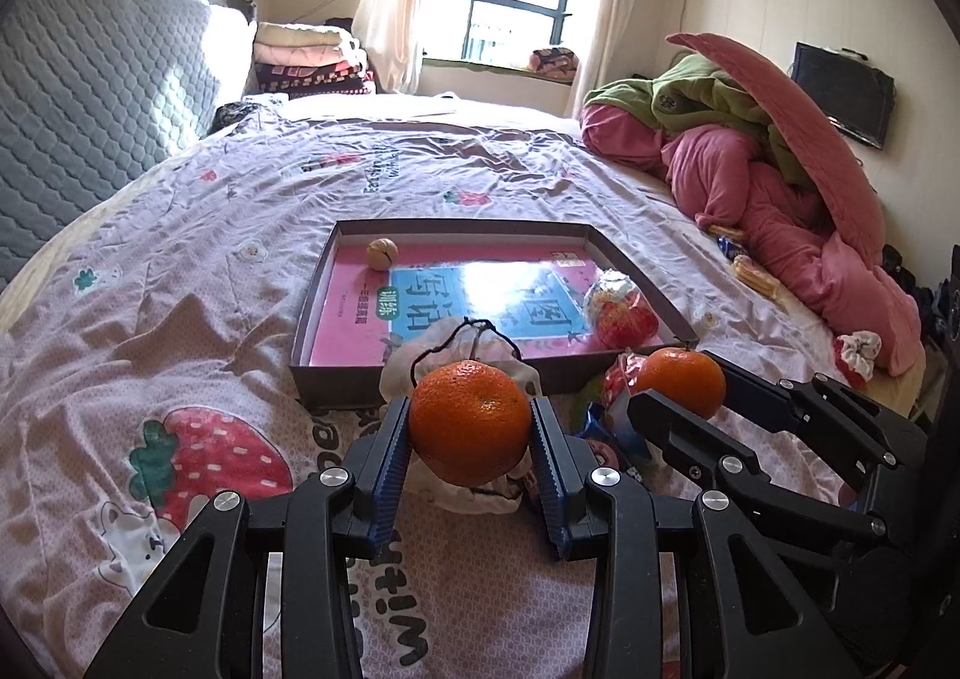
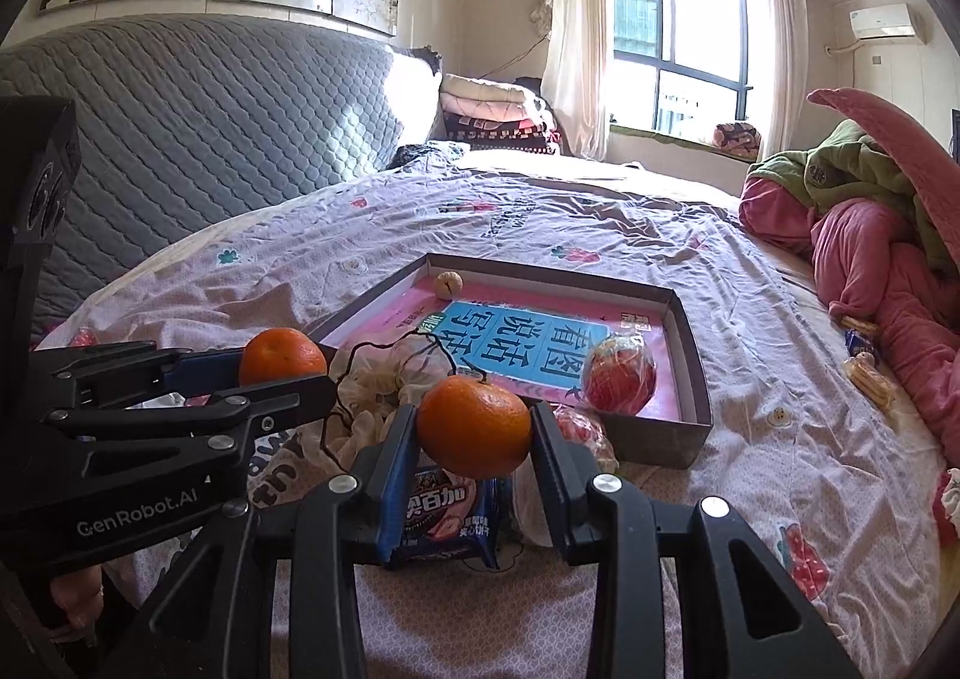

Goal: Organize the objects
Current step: 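Lift and carry the orange toward the pink box while the right gripper carries its orange there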

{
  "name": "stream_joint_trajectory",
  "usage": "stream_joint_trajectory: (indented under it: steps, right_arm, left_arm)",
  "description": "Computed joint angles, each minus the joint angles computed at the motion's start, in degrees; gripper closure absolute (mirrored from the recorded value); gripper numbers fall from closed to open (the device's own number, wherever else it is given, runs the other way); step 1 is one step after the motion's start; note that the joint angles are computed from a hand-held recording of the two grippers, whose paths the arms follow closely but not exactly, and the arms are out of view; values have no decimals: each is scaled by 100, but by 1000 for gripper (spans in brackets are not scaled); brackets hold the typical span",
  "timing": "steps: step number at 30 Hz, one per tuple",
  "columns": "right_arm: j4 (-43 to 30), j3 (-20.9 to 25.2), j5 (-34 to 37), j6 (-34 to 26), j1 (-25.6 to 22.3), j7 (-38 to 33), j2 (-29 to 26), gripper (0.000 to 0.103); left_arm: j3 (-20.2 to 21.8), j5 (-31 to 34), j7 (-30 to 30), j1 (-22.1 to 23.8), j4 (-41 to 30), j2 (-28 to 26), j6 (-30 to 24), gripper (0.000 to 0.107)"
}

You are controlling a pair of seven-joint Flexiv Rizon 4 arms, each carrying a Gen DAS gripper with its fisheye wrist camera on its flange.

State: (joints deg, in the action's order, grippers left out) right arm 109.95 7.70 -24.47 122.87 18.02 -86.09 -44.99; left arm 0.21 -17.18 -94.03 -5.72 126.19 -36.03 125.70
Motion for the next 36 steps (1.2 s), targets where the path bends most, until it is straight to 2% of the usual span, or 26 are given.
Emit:
stream_joint_trajectory:
  steps: [18,27,30,36]
  right_arm:
    - [-368,-20,63,5,69,178,-154,66]
    - [-517,-107,152,-5,161,181,-203,66]
    - [-631,-299,389,7,364,60,-227,66]
    - [-996,-255,417,-244,360,159,-370,66]
  left_arm:
    - [37,-164,-122,126,-255,-73,-133,67]
    - [248,-553,17,-114,-404,-161,-159,67]
    - [258,-644,80,-132,-499,-211,-182,67]
    - [261,-811,153,-111,-711,-321,-307,67]
